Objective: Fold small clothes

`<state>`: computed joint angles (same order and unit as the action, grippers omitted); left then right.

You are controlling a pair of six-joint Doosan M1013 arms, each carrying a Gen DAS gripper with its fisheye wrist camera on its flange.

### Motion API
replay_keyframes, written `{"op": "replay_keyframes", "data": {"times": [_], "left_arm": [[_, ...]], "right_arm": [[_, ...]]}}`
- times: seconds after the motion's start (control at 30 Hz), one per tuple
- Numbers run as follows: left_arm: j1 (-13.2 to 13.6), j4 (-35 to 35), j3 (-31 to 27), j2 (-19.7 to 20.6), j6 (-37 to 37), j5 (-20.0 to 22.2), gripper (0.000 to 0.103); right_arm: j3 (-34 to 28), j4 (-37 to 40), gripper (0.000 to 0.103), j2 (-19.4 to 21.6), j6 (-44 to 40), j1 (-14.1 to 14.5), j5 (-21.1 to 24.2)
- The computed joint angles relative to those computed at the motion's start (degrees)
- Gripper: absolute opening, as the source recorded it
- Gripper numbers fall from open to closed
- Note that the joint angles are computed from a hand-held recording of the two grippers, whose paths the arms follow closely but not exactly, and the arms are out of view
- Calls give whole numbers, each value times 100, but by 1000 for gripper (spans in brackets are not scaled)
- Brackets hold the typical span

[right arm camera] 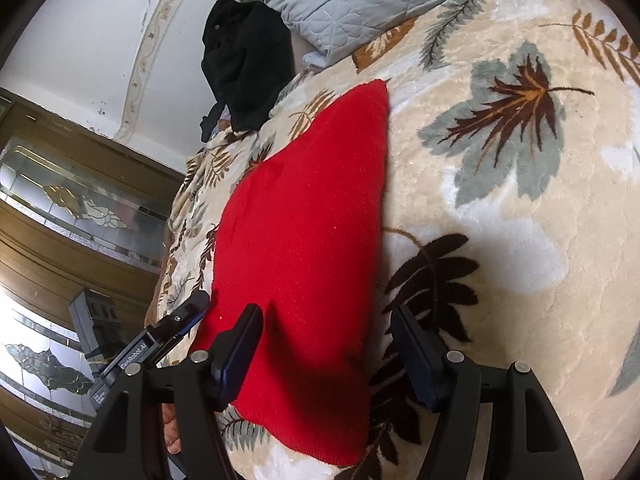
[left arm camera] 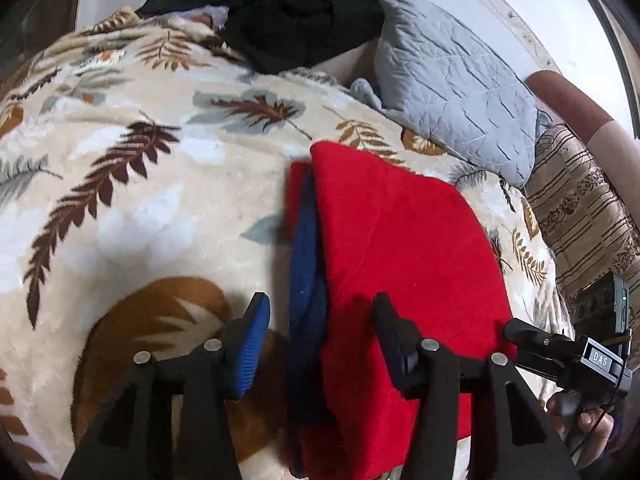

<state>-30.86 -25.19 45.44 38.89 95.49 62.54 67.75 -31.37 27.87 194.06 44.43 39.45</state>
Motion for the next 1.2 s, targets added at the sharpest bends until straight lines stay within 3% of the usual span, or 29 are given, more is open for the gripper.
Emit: {"op": "replay_keyframes", "data": {"times": [0.3,0.33,0.4,0.43,0.53,0.57,0.6,0.63,0.67,0.7,0.77,0.8,0.97,1.07,1.13,1.17,1.2], "left_arm": [[12,-138,49,-32,34,-53,55],[46,-368,49,-33,77,-40,57],[144,-1024,90,-39,211,-55,74],[193,-1371,130,-43,286,-86,78],[148,-1159,-157,140,107,271,80],[102,-894,-416,309,-75,662,80],[66,-771,-530,431,-220,909,70],[69,-839,-470,418,-189,857,63],[77,-948,-430,395,-108,837,44],[89,-1050,-453,395,-107,889,36],[55,-890,-405,330,-96,764,32],[30,-811,-393,300,-105,716,30],[-145,-958,-555,172,114,208,29],[-295,-1016,-846,307,185,118,31],[-440,-713,-1404,664,-94,503,40],[-502,-471,-1807,918,-280,911,50],[-579,-66,-2284,1210,-583,1415,51]], "right_arm": [[-124,243,71,98,-274,-26,22],[-114,224,71,90,-255,-26,26],[-103,179,70,76,-228,-30,39],[-93,115,71,63,-193,-38,34],[-44,-244,71,38,137,-67,-38],[-55,-306,71,52,181,-90,-51],[-100,-234,71,93,83,-128,-37],[-163,106,70,155,-243,-199,-66],[-189,610,69,204,-671,-288,-203],[-251,990,61,262,-1073,-343,-278],[-599,1090,44,378,-1690,-316,237],[-801,1082,43,428,-2007,-286,520],[-1383,295,41,431,-2622,-101,1402],[-1042,-192,41,83,-2373,-121,1334],[-712,-444,45,-135,-2068,-177,1247],[-523,-464,52,-226,-1884,-224,1215],[-320,-409,59,-300,-1636,-284,1251]]}}
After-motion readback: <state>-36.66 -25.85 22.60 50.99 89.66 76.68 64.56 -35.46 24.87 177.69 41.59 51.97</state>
